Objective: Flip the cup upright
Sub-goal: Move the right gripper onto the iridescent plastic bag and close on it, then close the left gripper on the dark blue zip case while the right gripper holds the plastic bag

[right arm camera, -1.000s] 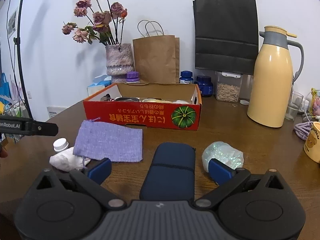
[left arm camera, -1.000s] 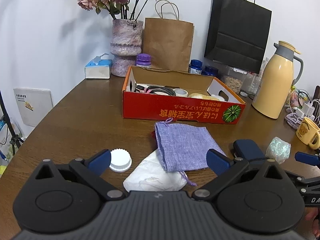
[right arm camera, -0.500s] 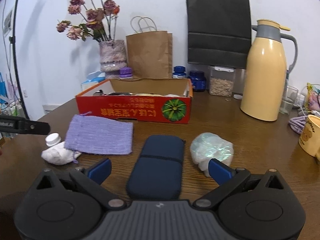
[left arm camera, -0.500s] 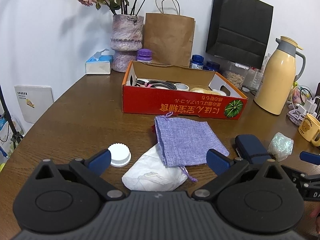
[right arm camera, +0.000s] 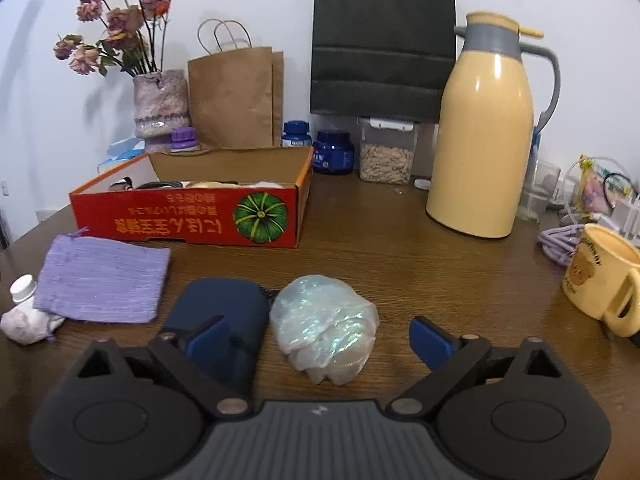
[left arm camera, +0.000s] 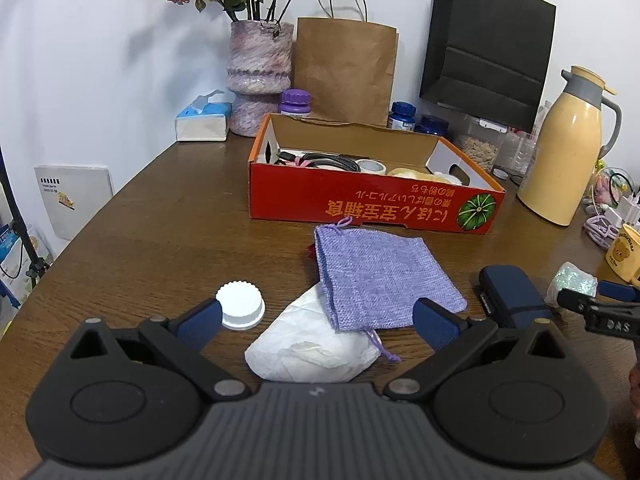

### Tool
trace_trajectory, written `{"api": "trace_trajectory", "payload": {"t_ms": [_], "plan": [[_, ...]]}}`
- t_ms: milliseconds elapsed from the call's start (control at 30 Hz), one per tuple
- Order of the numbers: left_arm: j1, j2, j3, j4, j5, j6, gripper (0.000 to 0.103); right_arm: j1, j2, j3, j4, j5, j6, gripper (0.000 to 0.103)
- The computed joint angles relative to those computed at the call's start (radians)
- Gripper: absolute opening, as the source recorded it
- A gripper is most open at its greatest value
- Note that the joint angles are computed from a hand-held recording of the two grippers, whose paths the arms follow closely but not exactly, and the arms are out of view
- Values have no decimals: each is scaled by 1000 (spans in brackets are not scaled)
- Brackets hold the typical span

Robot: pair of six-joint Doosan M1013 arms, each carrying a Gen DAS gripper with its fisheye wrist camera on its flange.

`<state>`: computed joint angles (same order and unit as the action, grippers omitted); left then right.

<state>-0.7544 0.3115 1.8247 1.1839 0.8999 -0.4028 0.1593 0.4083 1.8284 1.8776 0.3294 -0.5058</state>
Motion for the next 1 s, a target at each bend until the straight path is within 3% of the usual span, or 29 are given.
{"api": "trace_trajectory", "payload": {"t_ms": [33, 167, 267, 567, 800, 1000], "plan": [[0, 1, -2, -3, 2, 5, 103, -2, 11, -12, -31, 5, 39, 88], [1, 6, -10, -15, 7, 20, 103, -9, 38, -43, -101, 28, 143, 47], [3, 12, -18, -21, 4, 28, 103, -19, 43, -37, -55, 69, 114, 39], [14, 37, -54, -44, -39, 61, 103, -24, 27, 18, 286, 135, -220, 36], [20, 70, -109, -66, -79, 125, 103, -29, 19, 40, 416, 179, -334, 36], [27, 112, -175, -124, -113, 214, 103, -38, 14, 52, 448, 209, -359, 36]]}}
